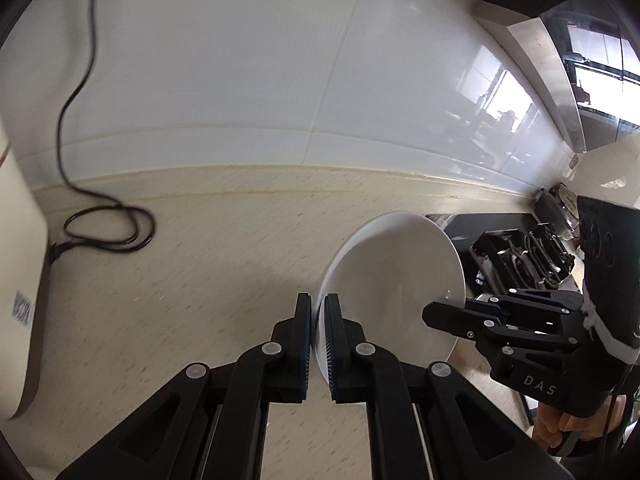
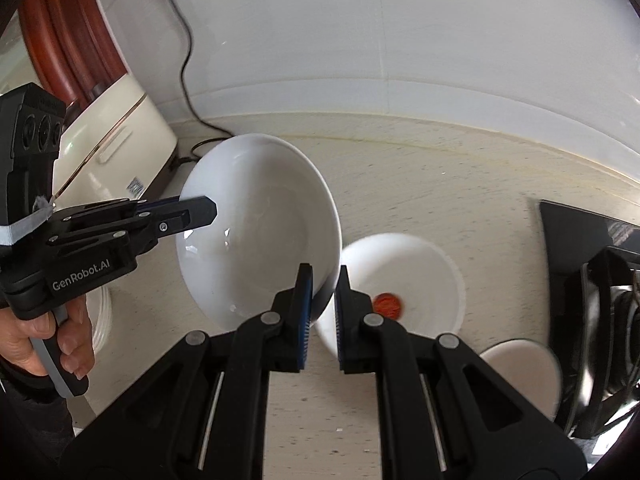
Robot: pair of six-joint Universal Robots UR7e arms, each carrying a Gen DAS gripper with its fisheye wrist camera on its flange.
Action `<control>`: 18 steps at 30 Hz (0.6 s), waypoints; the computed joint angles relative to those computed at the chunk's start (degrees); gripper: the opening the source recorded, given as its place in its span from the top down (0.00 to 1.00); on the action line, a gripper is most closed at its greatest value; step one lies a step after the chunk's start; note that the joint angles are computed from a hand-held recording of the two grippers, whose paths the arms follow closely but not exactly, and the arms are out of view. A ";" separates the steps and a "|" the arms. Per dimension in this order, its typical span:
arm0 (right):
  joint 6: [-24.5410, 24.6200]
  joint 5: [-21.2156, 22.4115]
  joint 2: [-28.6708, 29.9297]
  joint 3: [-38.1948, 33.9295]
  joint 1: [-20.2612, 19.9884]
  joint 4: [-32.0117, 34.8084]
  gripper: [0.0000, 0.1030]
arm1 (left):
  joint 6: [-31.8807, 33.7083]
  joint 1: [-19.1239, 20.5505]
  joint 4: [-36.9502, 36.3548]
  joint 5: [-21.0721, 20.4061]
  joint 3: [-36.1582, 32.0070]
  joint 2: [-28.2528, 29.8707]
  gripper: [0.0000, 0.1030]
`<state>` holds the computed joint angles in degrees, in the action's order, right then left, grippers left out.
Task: Organize plates and bowls
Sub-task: 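Carry the white bowl with both grippers toward the rice cooker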
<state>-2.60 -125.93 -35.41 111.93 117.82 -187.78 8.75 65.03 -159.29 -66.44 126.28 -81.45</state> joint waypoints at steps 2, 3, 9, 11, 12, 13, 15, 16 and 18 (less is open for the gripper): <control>0.37 0.67 1.25 -0.75 0.49 0.62 0.88 | 0.02 0.70 0.34 0.42 0.82 -1.28 0.94; 0.44 0.93 1.62 -0.96 0.56 0.78 0.88 | -0.09 1.02 0.49 0.66 1.32 -2.05 0.94; 1.31 4.27 4.76 -2.96 0.70 2.48 0.88 | -0.22 3.07 1.69 1.80 3.68 -6.15 0.94; 1.58 4.89 5.98 -3.66 1.16 3.10 0.88 | -0.22 3.96 2.11 1.88 4.40 -7.42 0.94; 1.69 5.24 6.15 -3.69 1.21 3.34 0.88 | -0.32 4.51 2.23 1.87 4.86 -8.16 0.94; 1.88 5.86 6.71 -4.09 1.27 3.82 0.88 | -0.35 5.05 2.29 1.96 5.30 -8.90 0.94; 2.29 7.06 7.56 -4.66 1.25 4.69 0.87 | -0.18 5.91 2.49 2.06 5.81 -9.99 0.94; 2.59 7.83 8.08 -5.02 1.16 5.29 0.87 | -0.27 6.33 2.79 2.09 6.00 -10.50 0.94; 3.15 9.07 8.83 -5.66 1.03 6.47 0.87 | -0.50 7.18 3.52 2.17 6.41 -11.60 0.93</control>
<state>0.55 -116.86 -26.57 106.27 118.85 -181.32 8.25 72.20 -155.76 -64.27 132.69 -93.05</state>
